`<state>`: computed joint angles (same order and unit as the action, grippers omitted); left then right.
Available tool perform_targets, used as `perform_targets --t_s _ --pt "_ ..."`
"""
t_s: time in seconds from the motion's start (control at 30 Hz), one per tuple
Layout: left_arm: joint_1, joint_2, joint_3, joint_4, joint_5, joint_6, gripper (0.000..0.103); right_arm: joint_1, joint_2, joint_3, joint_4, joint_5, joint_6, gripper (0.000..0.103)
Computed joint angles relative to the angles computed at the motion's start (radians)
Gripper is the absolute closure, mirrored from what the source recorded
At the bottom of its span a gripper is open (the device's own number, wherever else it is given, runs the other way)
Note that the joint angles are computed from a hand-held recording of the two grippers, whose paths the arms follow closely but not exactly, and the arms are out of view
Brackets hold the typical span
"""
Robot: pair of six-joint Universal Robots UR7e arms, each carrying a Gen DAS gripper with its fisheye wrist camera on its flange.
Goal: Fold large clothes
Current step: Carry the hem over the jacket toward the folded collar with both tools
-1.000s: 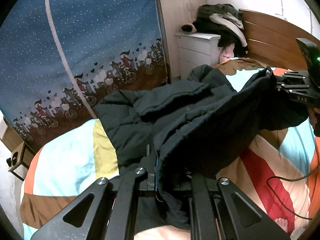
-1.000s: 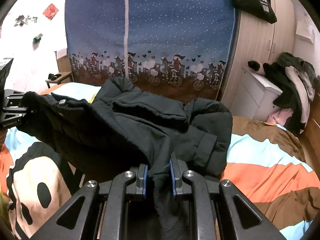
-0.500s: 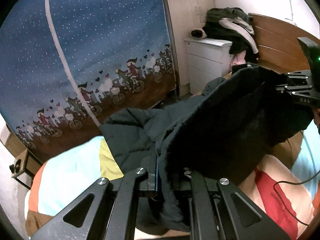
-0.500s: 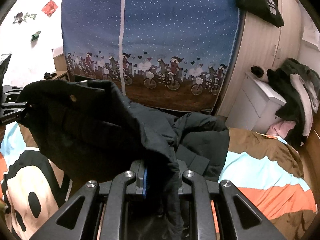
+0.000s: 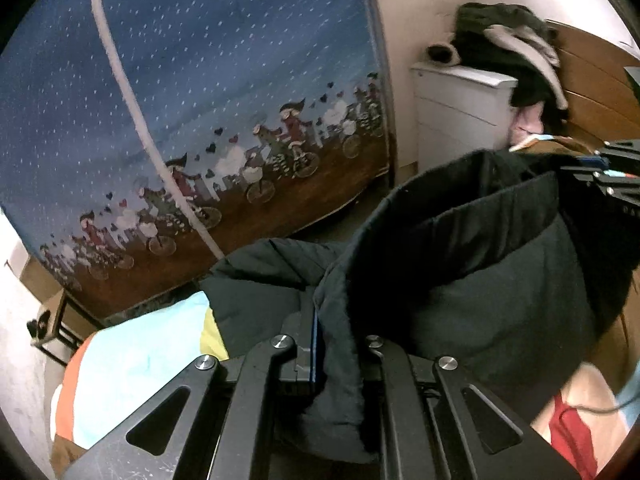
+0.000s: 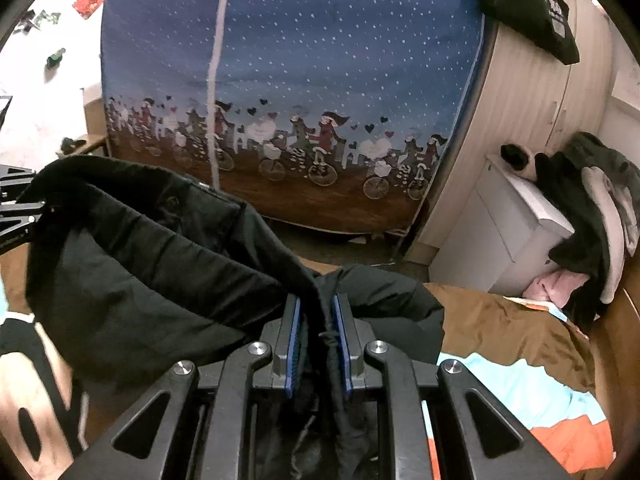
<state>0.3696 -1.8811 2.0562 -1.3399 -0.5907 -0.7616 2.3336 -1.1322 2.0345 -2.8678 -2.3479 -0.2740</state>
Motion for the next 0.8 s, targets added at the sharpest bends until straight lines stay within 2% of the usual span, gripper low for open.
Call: perform_targets --t_s 0.13,0.23,0.37,0.47,0.53,0.6,0.67,0.8 --pt "0.061 0.041 0.027 -0.074 0.043 0.035 0.097 -0.026 0.060 -0.030 -0.118 -0.039 -0.066 0.088" --pt "0.097 0.061 0.038 -0.094 0.057 0.041 0.097 -0.060 0.073 -0.043 -0.140 -0.021 -0.043 0.088" --pt "0.137 0.081 0.044 -0.117 0.057 0.042 0.097 -0.078 0.051 0.018 -0.310 0.035 -0.080 0.088" --pt "0.154 0.089 0.044 -0.122 0.054 0.056 0.097 -0.083 -0.001 0.058 -0.354 0.101 -0.097 0.087" --pt "0.160 0.091 0.045 -0.124 0.051 0.058 0.097 -0.080 -0.031 0.075 -0.366 0.111 -0.121 0.077" --pt "0.173 0.095 0.043 -0.137 0.042 0.064 0.097 -0.084 -0.063 0.087 -0.349 0.120 -0.117 0.046" --pt "0.180 0.096 0.040 -0.142 0.034 0.062 0.097 -0.088 -0.096 0.104 -0.339 0.141 -0.102 0.033" --pt "0.183 0.101 0.020 -0.109 0.029 0.025 0.097 -0.069 -0.132 0.139 -0.355 0.140 -0.099 0.026"
